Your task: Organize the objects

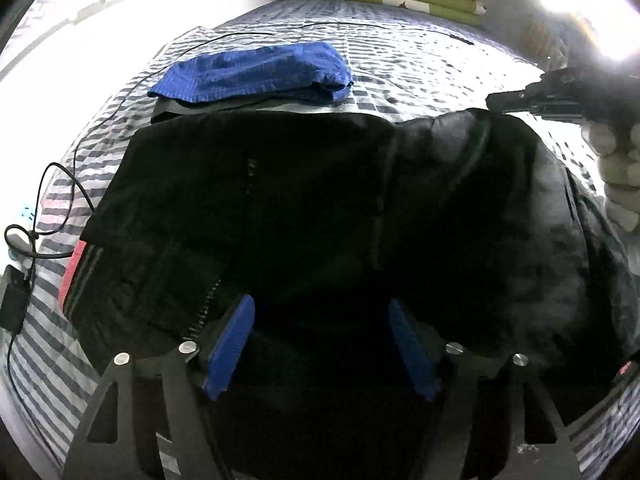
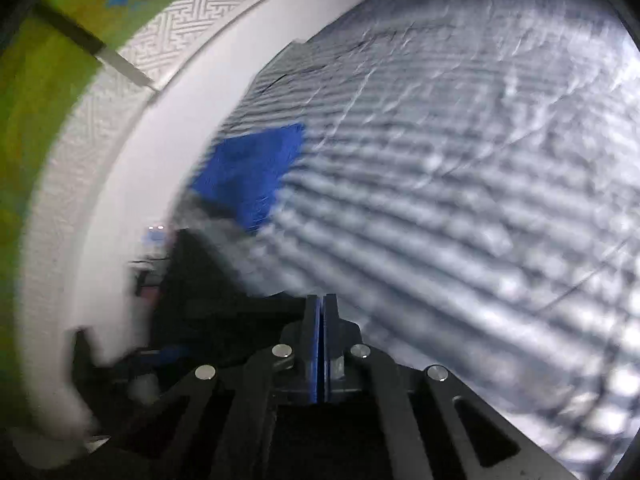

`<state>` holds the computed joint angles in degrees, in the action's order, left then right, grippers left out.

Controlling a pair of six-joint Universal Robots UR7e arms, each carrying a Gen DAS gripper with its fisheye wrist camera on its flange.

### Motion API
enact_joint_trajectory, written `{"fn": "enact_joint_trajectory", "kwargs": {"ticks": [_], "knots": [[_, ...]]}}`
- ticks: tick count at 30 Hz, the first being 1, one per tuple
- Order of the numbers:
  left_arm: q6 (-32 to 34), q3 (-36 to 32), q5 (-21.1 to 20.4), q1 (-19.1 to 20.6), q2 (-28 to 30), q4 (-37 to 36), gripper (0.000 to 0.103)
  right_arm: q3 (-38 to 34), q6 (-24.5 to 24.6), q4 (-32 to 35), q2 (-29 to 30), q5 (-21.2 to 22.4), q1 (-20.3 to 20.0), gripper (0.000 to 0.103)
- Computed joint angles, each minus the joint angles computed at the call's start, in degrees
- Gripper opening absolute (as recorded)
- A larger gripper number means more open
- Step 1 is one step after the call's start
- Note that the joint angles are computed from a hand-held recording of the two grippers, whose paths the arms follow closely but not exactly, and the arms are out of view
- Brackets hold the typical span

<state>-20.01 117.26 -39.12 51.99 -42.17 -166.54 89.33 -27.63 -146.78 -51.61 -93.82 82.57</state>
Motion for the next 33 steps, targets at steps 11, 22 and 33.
{"fn": "enact_joint_trajectory", "kwargs": {"ticks": [11,22,33], "knots": [[-0.5,0.1,2.2,-2.0,0.1,-4.1,0.074,5.5,-9.8,-3.5,-0.2,-6.0,7.2,0.004],[0.1,-1.3,1.7,-3.0,1.0,-3.3,0.074,10.0,-4.1,-12.3,-2.6,-12.3,6.9,0.023],[9.7,-7.9,-12.8,-10.3,10.5,-5.2,0.073,38.9,1.5,-23.7,-39.2,-23.4,-6.5,0.030]]}}
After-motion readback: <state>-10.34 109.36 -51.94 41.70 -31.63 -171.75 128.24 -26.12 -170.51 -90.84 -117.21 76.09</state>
